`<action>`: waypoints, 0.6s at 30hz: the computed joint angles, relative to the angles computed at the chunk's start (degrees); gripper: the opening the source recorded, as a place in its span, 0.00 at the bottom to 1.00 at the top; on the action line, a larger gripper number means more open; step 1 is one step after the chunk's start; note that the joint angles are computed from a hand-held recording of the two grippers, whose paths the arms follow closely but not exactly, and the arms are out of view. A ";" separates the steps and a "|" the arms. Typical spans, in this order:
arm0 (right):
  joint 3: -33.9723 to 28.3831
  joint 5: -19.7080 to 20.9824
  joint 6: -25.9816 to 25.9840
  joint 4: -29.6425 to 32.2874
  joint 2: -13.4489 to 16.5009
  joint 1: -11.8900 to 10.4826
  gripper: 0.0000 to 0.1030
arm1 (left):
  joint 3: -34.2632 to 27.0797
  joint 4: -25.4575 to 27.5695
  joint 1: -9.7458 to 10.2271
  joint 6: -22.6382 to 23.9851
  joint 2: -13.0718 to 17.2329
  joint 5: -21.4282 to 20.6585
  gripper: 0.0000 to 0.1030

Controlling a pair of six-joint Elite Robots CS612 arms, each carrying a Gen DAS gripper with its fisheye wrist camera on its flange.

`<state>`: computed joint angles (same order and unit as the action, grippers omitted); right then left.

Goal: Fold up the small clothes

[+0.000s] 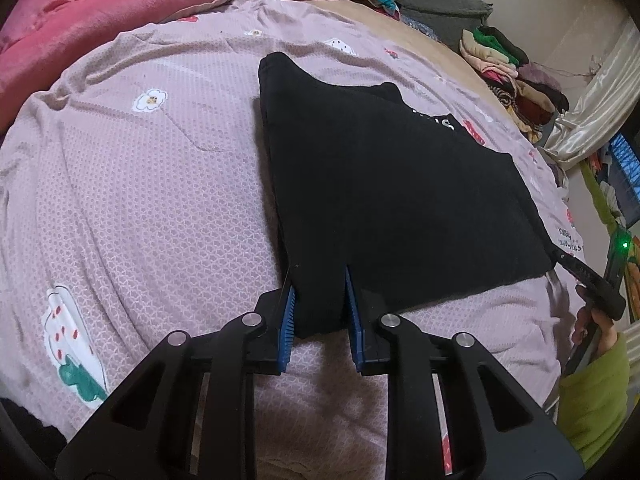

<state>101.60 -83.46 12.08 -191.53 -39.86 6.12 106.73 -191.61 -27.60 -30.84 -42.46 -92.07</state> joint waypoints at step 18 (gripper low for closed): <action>2.54 -2.93 -1.33 -3.76 -2.14 1.12 0.71 | 1.98 0.43 -1.25 1.62 -1.96 3.87 0.24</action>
<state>104.14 -86.39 10.75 -195.29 -41.99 7.24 108.72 -191.19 -28.85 -29.22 -44.42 -88.20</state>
